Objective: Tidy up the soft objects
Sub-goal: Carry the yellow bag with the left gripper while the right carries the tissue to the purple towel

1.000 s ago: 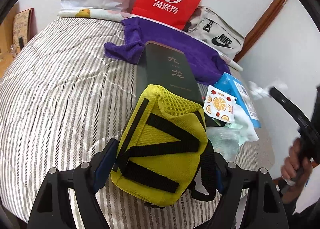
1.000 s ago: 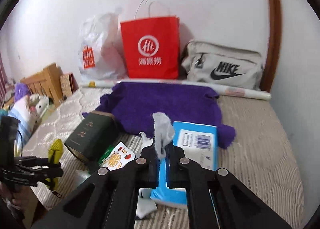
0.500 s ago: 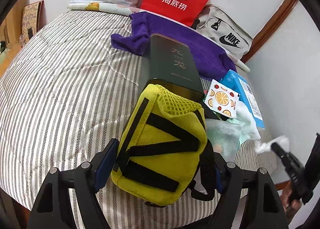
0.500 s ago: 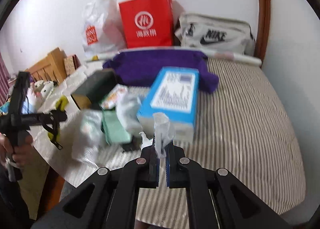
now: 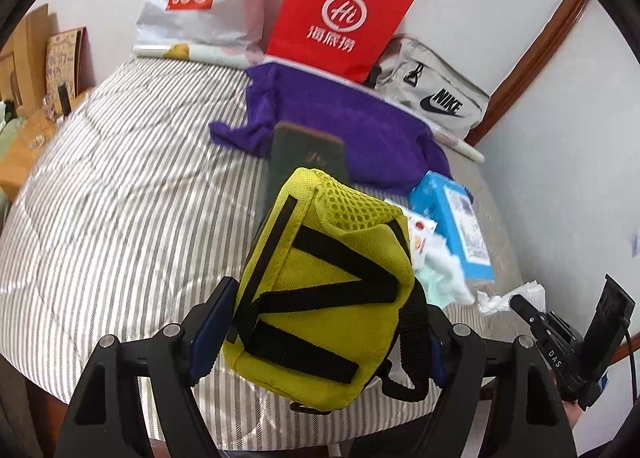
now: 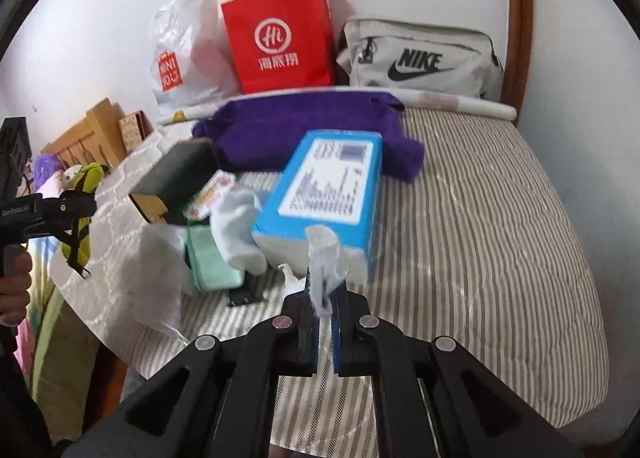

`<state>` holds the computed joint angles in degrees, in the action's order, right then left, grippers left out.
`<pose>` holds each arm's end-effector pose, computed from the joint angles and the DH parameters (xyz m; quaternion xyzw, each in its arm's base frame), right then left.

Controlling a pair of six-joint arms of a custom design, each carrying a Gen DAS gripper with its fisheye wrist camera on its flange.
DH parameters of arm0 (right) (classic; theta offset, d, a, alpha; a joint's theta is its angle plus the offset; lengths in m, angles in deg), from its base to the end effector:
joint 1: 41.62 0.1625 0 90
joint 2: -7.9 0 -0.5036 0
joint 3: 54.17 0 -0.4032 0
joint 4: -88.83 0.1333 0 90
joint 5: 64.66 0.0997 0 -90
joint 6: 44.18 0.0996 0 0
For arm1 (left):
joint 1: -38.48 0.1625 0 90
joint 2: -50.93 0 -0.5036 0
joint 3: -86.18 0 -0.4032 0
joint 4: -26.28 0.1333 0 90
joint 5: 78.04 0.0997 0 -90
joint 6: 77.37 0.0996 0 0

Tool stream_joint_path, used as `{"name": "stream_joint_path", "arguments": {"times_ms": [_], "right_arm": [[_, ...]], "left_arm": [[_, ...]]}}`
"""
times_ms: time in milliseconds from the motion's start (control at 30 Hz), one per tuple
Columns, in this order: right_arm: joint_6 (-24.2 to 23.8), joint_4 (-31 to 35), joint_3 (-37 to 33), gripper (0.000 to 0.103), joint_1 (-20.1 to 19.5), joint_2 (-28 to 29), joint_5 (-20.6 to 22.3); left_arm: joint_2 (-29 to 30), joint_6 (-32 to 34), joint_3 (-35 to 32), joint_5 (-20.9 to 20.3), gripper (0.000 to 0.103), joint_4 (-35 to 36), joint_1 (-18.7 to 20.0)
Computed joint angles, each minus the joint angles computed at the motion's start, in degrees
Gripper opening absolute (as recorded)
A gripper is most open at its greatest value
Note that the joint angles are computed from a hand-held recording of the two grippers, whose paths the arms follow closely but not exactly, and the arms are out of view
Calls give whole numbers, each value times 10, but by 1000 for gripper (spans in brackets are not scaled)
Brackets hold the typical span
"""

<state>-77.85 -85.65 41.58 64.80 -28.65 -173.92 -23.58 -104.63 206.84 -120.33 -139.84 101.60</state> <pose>0.3059 -0.6827 0.0736 0.3741 -0.8871 0.1888 0.1937 -0.0567 -0.5696 0.3488 -0.1075 0.8831 -0.3884 0.2403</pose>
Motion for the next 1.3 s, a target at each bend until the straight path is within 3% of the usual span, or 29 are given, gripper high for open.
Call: {"name": "stream_joint_path", "arguments": {"times_ms": [267, 567, 833, 1300], "right_arm": [[-23, 23, -52, 5, 18, 8, 23], [-38, 69, -173, 5, 31, 67, 25], [-47, 131, -312, 5, 31, 142, 19], [-57, 276, -554, 5, 15, 280, -6]], "left_arm": [[7, 7, -49, -11, 77, 35, 9], [32, 32, -140, -41, 77, 77, 39], [90, 67, -249, -47, 77, 115, 81], [211, 107, -465, -101, 77, 231, 152]]}}
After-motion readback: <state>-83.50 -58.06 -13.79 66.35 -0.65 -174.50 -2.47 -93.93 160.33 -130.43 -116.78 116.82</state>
